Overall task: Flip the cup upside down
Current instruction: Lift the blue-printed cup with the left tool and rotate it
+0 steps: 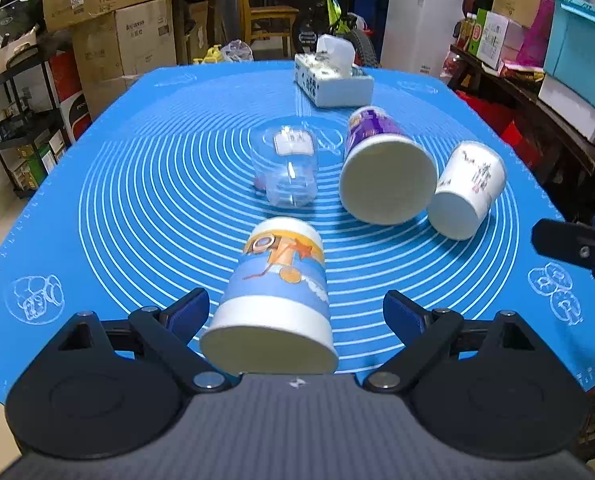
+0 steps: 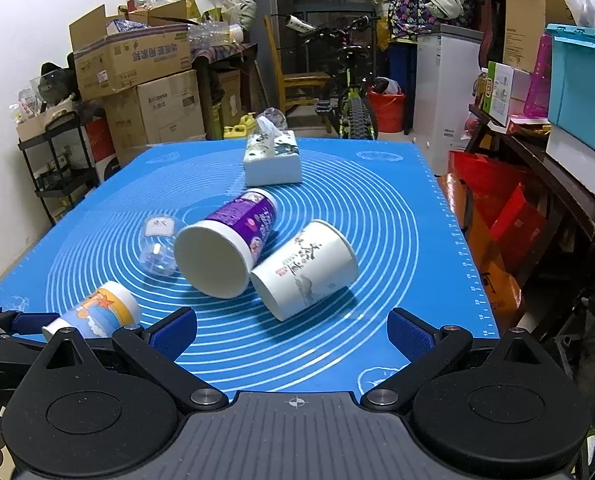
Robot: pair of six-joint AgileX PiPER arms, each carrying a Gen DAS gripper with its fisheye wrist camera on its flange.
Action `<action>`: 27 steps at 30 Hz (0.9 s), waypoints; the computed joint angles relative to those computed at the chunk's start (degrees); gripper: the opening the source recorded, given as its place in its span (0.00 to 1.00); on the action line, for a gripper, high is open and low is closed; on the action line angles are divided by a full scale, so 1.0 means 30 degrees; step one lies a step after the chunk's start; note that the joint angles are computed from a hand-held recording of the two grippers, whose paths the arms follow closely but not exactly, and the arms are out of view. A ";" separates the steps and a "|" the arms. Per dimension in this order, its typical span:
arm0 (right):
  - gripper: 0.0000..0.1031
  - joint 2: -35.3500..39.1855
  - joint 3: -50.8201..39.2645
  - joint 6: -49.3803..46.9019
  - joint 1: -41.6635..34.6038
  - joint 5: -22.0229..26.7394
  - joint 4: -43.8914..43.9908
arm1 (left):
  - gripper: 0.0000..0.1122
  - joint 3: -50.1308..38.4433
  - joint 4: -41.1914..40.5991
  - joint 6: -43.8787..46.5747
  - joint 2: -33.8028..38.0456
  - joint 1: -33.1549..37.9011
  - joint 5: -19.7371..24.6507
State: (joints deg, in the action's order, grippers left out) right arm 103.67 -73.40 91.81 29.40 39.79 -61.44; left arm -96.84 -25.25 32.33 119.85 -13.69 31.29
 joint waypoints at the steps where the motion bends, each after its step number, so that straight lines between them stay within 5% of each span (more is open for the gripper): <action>1: 0.98 -0.0026 -0.0046 0.0054 0.0022 -0.0028 -0.0011 | 0.83 0.0073 -0.0187 0.0141 -0.0157 0.0037 -0.0014; 8: 0.98 -0.0396 -0.0432 0.0437 -0.0303 -0.1051 0.1337 | 0.84 0.0782 -0.1921 0.1903 -0.1483 0.0525 -0.0292; 15: 0.98 0.0303 -0.3036 -0.4435 -0.1056 -0.2148 0.6710 | 0.86 -0.0284 -0.1368 0.1205 -0.1103 0.1294 -0.0381; 21: 0.98 0.3261 -0.8093 -0.9726 -0.0966 0.0036 1.1173 | 0.86 -0.3387 -0.0251 -0.0601 0.0801 0.2267 0.1422; 27: 0.98 0.7098 -1.3930 -1.2414 -0.1061 0.2271 1.4407 | 0.86 -0.4126 0.1800 -0.2413 0.1446 0.2702 0.0661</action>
